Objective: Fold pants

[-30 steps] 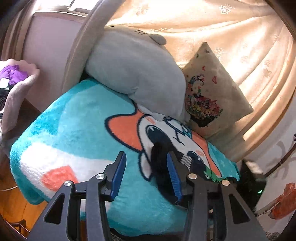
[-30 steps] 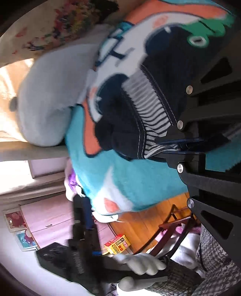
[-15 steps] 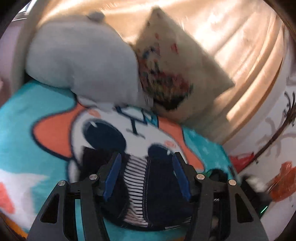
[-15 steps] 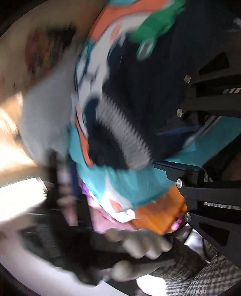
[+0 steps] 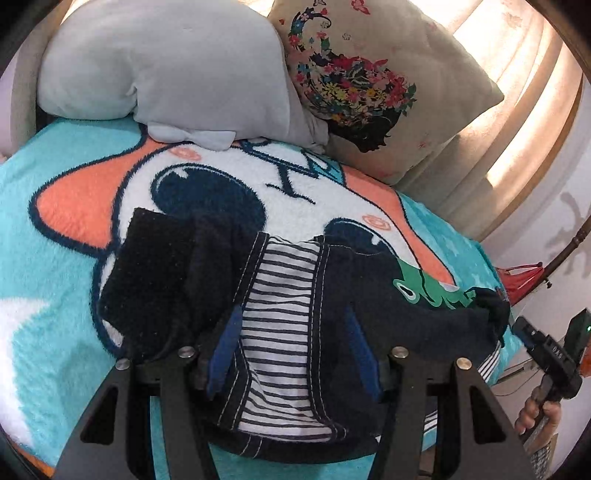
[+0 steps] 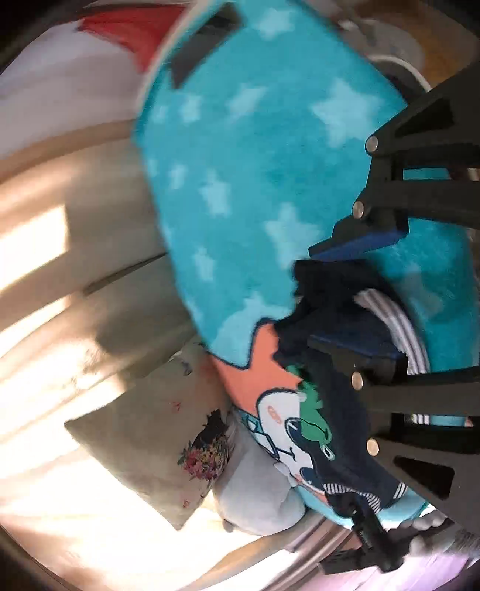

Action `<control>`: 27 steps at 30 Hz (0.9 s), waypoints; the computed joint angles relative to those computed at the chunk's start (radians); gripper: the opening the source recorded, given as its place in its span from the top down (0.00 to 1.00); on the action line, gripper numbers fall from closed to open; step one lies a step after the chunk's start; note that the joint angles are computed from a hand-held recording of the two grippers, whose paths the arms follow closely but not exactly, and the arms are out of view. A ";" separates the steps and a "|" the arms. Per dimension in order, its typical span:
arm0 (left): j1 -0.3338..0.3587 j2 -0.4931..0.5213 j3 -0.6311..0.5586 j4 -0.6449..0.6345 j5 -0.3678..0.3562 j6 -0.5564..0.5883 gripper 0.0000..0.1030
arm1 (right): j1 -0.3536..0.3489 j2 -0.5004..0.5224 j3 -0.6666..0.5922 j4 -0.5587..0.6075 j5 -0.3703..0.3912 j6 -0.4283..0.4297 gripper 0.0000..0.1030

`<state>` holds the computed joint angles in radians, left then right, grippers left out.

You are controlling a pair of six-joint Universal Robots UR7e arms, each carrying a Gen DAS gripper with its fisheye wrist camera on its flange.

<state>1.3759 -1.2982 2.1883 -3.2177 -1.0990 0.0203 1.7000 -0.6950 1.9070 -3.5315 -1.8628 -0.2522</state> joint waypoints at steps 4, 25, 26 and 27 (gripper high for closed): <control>-0.018 0.015 -0.001 -0.010 0.044 0.001 0.44 | 0.003 0.046 -0.075 0.067 0.019 -0.047 0.56; -0.022 0.016 -0.004 0.011 0.053 0.012 0.42 | -0.125 -0.086 0.039 0.127 0.236 0.224 0.32; -0.023 0.017 -0.002 0.007 0.055 0.014 0.41 | -0.124 -0.079 0.042 0.104 0.280 0.206 0.25; -0.024 0.019 -0.003 0.004 0.058 0.014 0.41 | -0.124 -0.076 0.044 0.093 0.299 0.190 0.25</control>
